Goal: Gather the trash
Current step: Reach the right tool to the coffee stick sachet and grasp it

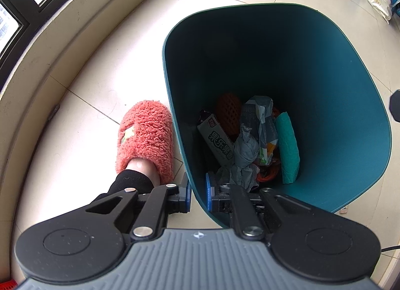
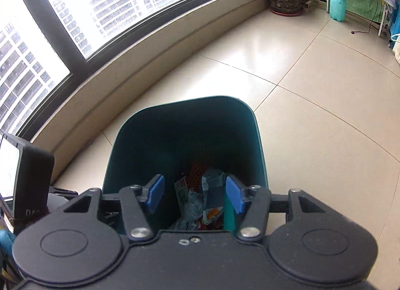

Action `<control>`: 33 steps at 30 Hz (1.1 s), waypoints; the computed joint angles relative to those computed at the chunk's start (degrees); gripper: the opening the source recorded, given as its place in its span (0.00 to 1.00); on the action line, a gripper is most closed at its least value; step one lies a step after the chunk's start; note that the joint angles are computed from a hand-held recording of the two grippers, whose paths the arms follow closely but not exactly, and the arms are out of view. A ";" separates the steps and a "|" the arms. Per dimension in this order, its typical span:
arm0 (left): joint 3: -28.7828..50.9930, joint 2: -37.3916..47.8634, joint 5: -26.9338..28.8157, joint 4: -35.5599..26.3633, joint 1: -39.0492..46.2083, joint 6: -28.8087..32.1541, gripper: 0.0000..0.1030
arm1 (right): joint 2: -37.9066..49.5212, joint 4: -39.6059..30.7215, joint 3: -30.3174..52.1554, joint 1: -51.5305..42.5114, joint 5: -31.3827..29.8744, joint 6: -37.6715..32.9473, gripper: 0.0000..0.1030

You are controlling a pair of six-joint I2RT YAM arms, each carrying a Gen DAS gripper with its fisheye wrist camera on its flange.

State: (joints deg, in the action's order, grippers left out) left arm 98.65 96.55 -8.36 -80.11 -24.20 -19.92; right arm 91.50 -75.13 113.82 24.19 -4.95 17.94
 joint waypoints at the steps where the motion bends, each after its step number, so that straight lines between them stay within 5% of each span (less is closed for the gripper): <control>1: 0.01 0.01 -0.06 0.00 -0.04 -0.07 0.10 | -1.45 0.17 -0.97 -0.91 -0.03 -0.31 0.60; 10: -0.46 -0.19 -0.66 0.23 -0.45 -0.19 0.10 | -12.39 3.24 -17.39 -16.48 0.60 -3.72 0.67; 19: -0.39 -0.30 -0.47 0.21 -0.31 -0.27 0.10 | -15.02 13.54 -38.86 -29.10 -0.65 -9.62 0.74; 33: 1.65 1.02 0.26 -1.28 0.42 0.70 0.11 | 0.80 33.47 -58.32 -32.83 -1.22 -4.31 0.74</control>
